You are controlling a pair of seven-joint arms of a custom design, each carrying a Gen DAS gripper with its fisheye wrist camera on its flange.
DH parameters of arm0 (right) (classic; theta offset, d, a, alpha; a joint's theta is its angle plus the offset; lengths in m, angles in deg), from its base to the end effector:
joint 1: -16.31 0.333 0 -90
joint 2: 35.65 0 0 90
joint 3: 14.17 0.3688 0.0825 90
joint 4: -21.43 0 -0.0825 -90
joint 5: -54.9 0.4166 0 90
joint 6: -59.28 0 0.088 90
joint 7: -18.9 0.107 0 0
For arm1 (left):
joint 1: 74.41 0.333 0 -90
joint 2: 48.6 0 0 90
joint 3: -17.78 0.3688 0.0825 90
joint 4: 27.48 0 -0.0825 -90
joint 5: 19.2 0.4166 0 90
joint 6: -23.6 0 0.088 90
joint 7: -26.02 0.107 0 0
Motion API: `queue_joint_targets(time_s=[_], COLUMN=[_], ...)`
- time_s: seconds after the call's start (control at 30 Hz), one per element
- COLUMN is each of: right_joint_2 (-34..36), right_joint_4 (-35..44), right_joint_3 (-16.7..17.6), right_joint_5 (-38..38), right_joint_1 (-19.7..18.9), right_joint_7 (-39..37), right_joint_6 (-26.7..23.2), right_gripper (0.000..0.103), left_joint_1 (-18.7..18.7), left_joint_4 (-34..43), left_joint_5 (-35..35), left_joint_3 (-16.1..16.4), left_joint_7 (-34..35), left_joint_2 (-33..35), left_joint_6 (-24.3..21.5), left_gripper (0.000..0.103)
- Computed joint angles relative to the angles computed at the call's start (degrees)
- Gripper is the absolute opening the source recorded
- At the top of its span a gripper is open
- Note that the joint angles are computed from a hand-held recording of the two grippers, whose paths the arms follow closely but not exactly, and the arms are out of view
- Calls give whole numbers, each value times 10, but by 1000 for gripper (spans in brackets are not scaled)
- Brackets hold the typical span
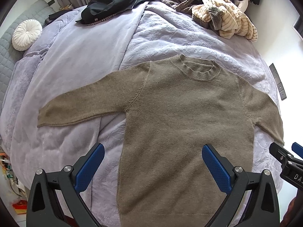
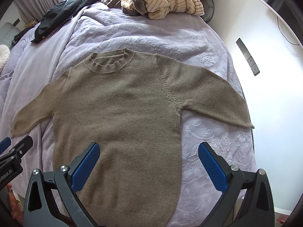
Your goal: Fold small clothes
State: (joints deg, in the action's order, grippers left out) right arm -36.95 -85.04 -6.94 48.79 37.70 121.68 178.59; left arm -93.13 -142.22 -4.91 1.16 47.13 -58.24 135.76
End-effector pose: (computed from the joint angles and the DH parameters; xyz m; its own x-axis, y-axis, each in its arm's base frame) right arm 0.5371 0.2878 0.5921 0.3056 -0.9509 0.0496 -0.9156 -0.3078 -0.2587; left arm 0.4491 -0.3107 0.5849 0.4853 -0.8743 -0.0088 -0.8350 -0.4605 -0.3010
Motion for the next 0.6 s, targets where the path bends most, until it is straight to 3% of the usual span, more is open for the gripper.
queue_joint_targets(time_s=[0.6], right_joint_2=[2], right_joint_4=[2], right_joint_3=[6], right_joint_5=[-10], right_joint_1=[10], right_joint_7=[15], right_joint_6=[-3], right_gripper=[103], left_joint_1=[4], left_joint_4=[-42], left_joint_5=[-21], left_joint_3=[6], left_joint_7=[7], left_joint_2=[-28], left_joint_6=[28], left_gripper=[103])
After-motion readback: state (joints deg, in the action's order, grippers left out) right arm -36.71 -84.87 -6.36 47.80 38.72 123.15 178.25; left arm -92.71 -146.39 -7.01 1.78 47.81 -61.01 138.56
